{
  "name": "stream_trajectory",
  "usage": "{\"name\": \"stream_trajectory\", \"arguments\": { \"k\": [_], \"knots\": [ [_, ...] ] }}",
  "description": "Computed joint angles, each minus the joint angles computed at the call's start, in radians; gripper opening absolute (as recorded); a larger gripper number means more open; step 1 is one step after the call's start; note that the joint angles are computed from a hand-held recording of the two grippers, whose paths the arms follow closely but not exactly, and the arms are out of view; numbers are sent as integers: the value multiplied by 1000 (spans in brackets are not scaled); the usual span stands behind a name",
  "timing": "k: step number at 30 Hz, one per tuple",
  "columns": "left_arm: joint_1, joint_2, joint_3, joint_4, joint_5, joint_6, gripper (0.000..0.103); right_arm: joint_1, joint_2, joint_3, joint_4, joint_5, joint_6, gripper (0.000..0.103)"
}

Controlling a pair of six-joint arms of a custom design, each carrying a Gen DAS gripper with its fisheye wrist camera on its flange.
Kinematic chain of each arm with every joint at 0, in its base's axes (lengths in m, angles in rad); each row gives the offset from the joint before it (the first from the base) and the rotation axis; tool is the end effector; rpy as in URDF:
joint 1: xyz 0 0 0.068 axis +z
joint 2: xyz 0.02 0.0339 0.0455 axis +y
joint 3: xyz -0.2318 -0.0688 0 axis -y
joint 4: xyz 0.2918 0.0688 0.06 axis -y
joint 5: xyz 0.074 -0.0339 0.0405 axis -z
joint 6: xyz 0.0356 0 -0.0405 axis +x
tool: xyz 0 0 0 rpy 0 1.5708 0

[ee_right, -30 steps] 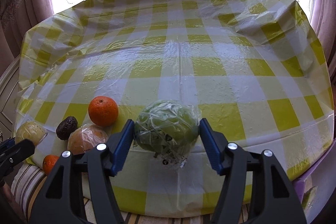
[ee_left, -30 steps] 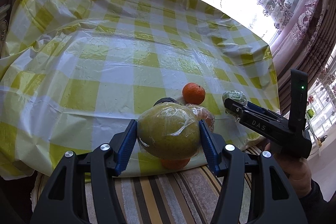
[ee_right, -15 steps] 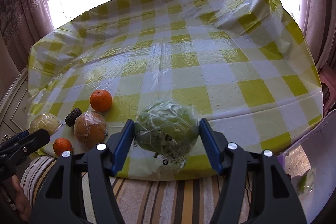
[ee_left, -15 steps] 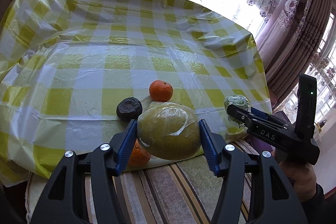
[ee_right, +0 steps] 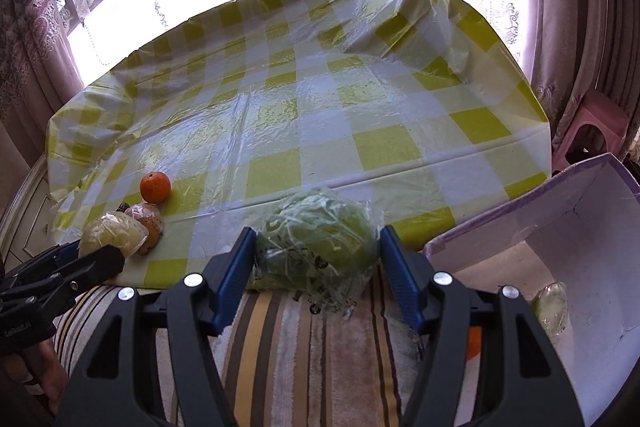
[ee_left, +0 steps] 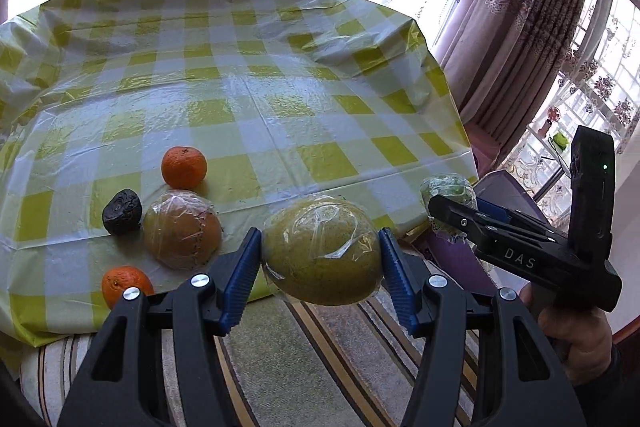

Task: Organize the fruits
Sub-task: 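Carry both wrapped fruits into the white box and open both tools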

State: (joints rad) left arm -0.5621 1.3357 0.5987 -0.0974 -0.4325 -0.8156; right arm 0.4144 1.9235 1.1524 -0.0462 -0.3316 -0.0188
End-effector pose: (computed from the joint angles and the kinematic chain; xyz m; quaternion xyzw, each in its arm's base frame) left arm 0.2566 -0.1440 0.1085 -0.1918 0.8942 -0.0689 0.3986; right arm 0.3842 0.1817 0.0922 -0.2564 0.8826 0.2218 0.3256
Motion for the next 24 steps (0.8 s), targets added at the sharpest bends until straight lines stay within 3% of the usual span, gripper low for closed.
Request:
{"name": "stream_trajectory", "arguments": {
  "k": [12, 24],
  "knots": [
    [-62, 352, 318, 28, 72, 104, 56, -196, -16, -52, -10, -25, -40, 63],
    [-106, 654, 688, -51, 149, 255, 56, -340, 26, -49, -45, 14, -110, 64]
  ]
}}
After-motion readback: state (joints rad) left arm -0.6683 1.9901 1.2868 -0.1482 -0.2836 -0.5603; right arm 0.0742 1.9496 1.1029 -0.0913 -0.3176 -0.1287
